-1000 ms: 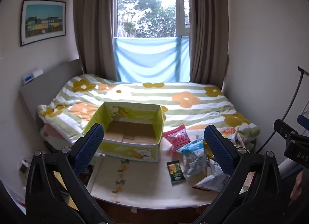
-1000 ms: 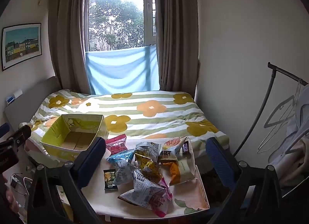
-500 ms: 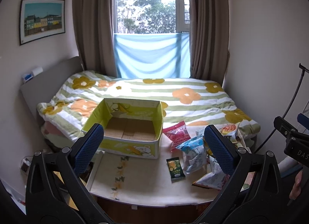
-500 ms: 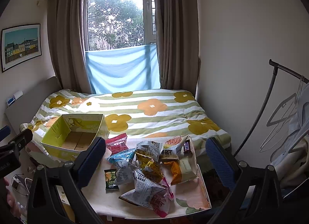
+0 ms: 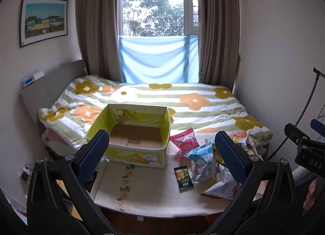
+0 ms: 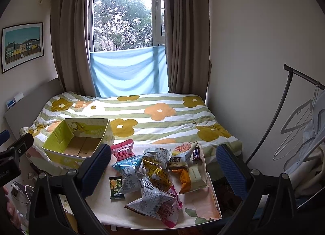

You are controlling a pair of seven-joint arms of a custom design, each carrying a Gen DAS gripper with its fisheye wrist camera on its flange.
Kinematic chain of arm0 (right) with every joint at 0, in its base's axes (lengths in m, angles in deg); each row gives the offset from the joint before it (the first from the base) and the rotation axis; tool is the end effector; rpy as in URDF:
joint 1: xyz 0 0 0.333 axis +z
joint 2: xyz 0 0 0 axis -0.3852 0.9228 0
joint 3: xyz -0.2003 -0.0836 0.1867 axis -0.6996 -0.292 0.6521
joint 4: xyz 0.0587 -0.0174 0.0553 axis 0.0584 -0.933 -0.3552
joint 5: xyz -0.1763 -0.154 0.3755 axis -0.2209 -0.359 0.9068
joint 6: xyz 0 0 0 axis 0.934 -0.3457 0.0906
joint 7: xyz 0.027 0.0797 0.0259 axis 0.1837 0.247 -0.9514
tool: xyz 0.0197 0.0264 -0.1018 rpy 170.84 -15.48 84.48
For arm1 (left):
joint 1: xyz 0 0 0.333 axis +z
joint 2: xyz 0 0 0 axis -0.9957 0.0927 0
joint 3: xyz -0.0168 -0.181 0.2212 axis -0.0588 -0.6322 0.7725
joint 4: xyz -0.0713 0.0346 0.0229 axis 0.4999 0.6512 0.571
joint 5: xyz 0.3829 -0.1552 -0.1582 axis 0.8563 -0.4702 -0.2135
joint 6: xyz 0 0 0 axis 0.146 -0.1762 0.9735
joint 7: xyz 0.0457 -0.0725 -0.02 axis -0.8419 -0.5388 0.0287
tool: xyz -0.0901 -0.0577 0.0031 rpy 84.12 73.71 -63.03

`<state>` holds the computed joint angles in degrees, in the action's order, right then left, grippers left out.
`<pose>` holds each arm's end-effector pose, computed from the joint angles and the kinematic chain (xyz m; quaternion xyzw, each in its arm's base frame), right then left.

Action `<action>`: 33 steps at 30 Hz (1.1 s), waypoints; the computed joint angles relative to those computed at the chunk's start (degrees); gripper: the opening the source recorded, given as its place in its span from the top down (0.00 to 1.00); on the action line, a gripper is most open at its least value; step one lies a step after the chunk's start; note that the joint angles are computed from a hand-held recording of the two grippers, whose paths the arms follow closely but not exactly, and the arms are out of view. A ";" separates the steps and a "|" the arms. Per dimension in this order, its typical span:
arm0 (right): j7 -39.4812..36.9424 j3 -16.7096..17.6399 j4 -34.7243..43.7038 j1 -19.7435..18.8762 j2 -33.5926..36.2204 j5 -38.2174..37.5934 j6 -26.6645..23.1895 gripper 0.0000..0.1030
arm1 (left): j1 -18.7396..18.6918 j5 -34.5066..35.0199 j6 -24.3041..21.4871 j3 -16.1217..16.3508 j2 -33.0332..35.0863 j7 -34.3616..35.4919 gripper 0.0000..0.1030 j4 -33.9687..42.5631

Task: Organize snacks

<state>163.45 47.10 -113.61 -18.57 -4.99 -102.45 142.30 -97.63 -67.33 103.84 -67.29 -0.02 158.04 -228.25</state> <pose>0.3644 0.1730 0.6090 -0.4722 0.7267 -0.4116 0.2820 0.4426 -0.1238 0.6119 -0.5079 0.6899 -0.4121 0.3102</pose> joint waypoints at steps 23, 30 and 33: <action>1.14 0.52 1.30 0.71 1.73 -0.06 -0.79 0.00 | 0.22 -0.51 -2.28 0.06 1.53 0.73 0.00 1.52; 1.54 0.49 1.58 1.04 2.12 -0.54 -1.14 0.00 | 0.27 -0.52 -2.17 0.03 1.60 1.02 0.00 1.39; 1.66 0.54 1.72 1.11 2.27 -0.69 -1.32 0.00 | 0.05 -0.72 -2.42 0.26 1.87 1.34 0.00 1.55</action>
